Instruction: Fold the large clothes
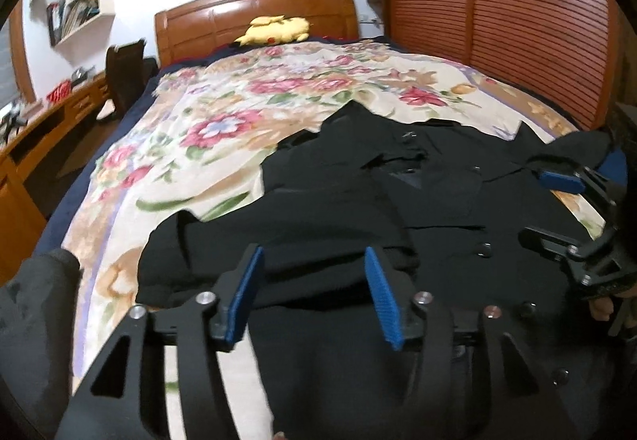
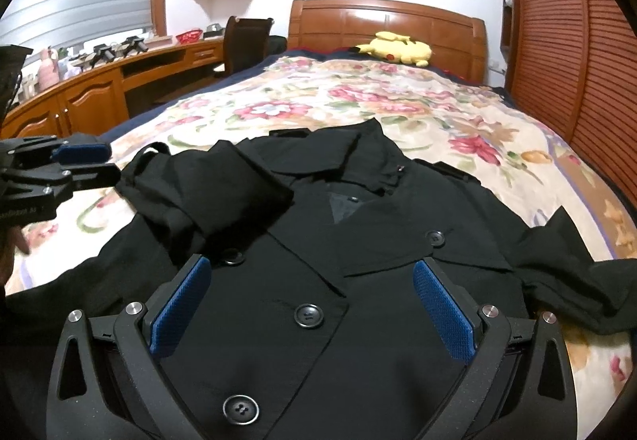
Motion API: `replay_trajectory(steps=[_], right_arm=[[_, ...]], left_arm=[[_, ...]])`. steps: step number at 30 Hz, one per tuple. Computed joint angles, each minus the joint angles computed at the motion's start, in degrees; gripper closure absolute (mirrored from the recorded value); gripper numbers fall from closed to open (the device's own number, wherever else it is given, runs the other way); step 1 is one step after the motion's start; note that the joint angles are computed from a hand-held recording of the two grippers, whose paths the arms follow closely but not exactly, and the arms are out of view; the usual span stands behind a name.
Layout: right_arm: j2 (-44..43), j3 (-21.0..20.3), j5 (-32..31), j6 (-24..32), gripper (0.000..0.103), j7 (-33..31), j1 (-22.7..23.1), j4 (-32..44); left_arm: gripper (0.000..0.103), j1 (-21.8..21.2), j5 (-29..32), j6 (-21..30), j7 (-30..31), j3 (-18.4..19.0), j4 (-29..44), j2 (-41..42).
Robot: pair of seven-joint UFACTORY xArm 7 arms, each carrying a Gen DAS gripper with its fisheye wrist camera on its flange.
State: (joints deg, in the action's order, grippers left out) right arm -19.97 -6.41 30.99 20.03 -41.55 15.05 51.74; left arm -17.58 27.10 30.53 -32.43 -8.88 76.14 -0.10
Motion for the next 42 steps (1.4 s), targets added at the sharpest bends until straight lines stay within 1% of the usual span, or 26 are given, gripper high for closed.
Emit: replay_trajectory(steps=[2,3,4,7,13,17,23,29,32,34,37,39,42], right_arm=[[-0.1,0.2,0.0,0.0,0.0,0.0,0.1,-0.2],[-0.1,0.1,0.3,0.0,0.0,-0.2,0.4,-0.1],[0.0,0.0,0.6,0.2,0.0,-0.3,0.6,0.0],[0.0,0.2,0.8,0.1,0.0,-0.5,0.8,-0.2],[0.6,0.7,1.0,0.3,0.0,-0.6,1.0,0.1],[1.1,1.1,1.1,0.4,0.0,-0.9,1.3,0.3],[2.1,2.2,0.3,0.4,0.0,-0.6,1.1,0.3],[3.1,2.8,-0.3,0.4,0.0,-0.2,0.8,0.6],[3.4,3.1,-0.7,0.5,0.0,0.0,0.6,0.6],[3.8,3.2,-0.7,0.6,0.0,-0.1,0.6,0.8],[4.1,3.3,-0.8,0.8,0.0,-0.2,0.4,0.9],[4.4,3.4,-1.0,1.0,0.0,-0.2,0.2,1.0],[4.7,3.7,-1.2,1.3,0.0,-0.2,-0.1,1.1]], left_arm=[[0.047,0.8,-3.3,-1.9,3.0,0.8,-1.4,-0.3],[0.047,1.2,-2.6,-1.6,2.8,1.0,-1.6,-0.2],[0.047,1.6,-0.6,-0.8,1.4,1.2,-1.7,0.0],[0.047,2.9,-2.2,-1.2,1.9,2.1,-3.0,0.0],[0.046,5.7,-1.9,-0.3,0.3,3.9,-4.3,1.2],[0.046,7.2,-3.2,0.2,0.3,5.0,-4.4,2.6],[0.046,8.4,-4.3,0.7,0.6,6.2,-3.3,5.2],[0.046,8.7,-6.0,1.7,1.6,7.0,-1.0,8.1],[0.042,9.0,-8.9,2.3,3.5,7.1,0.1,9.6],[0.037,9.0,-9.7,2.4,4.1,7.3,0.3,10.2],[0.035,9.2,-11.3,1.8,5.2,7.5,0.1,10.2],[0.033,9.1,-11.2,1.1,5.3,7.7,-0.5,10.0],[0.03,8.5,-9.2,0.5,3.7,8.2,-0.9,10.1]])
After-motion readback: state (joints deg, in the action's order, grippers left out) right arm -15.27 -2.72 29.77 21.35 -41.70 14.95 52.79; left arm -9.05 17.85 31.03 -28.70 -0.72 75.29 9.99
